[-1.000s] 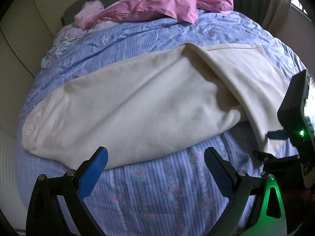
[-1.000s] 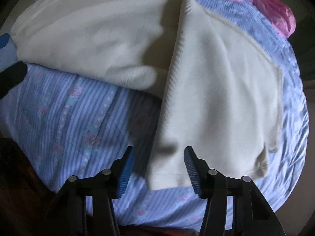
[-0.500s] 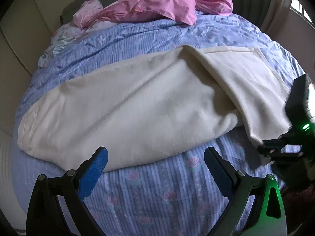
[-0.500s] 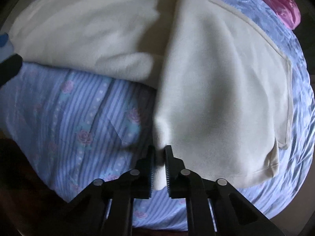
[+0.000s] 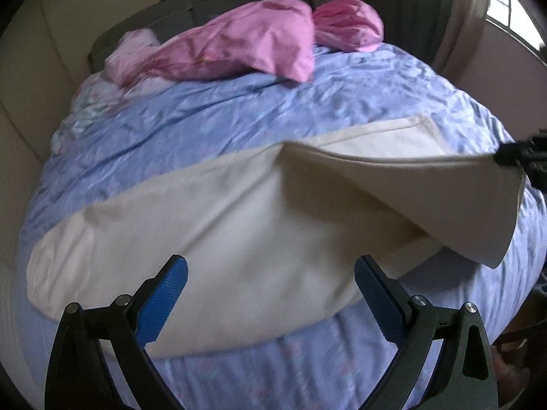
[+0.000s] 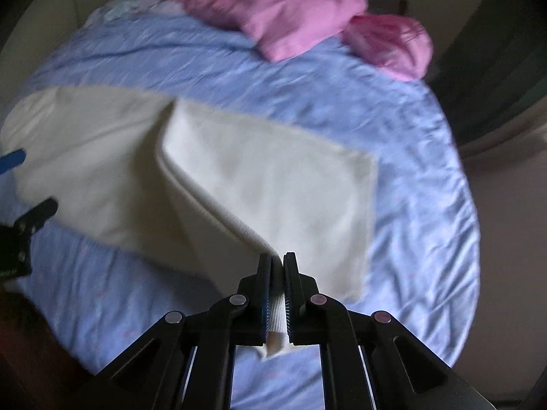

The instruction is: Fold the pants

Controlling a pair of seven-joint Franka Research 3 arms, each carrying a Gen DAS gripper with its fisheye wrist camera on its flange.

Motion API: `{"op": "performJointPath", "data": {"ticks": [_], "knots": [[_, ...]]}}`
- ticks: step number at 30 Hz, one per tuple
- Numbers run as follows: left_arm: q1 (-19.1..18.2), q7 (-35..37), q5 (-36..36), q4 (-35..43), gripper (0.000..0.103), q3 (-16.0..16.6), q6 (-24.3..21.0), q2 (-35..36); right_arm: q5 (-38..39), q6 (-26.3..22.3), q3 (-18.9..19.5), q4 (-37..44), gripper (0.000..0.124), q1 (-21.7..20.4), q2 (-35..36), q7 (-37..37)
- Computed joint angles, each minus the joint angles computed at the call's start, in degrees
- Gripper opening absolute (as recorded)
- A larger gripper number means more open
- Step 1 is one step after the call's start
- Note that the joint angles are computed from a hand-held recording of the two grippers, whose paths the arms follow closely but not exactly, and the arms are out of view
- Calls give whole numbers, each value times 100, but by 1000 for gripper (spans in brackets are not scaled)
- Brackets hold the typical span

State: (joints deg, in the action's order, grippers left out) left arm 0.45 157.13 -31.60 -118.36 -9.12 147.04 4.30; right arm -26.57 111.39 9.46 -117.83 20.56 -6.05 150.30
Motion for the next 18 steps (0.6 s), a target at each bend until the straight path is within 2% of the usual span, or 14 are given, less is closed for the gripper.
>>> {"op": "performJointPath", "data": {"ticks": [2,9,15,17,18], "knots": [[-68,-44,44,96,100,-61,42,63,-199,-116,-60,79,7,-79,11,5],[-252,-430,377,594,100,-305,185,493,-385,126,-280,-115,7,-423,-98,-125],[-353,-876,842,915,100,-559,543,946,-752,170,-436,-14,3,-748,135,-254],[-326,-986,920,1077,100,-650,457,1112,-715,377,-551,-29,3,-843,190,-341],[-296,-989,929,1119,100,-701,442,1165,-568,761,-645,-185,3,-912,127,-436]]}}
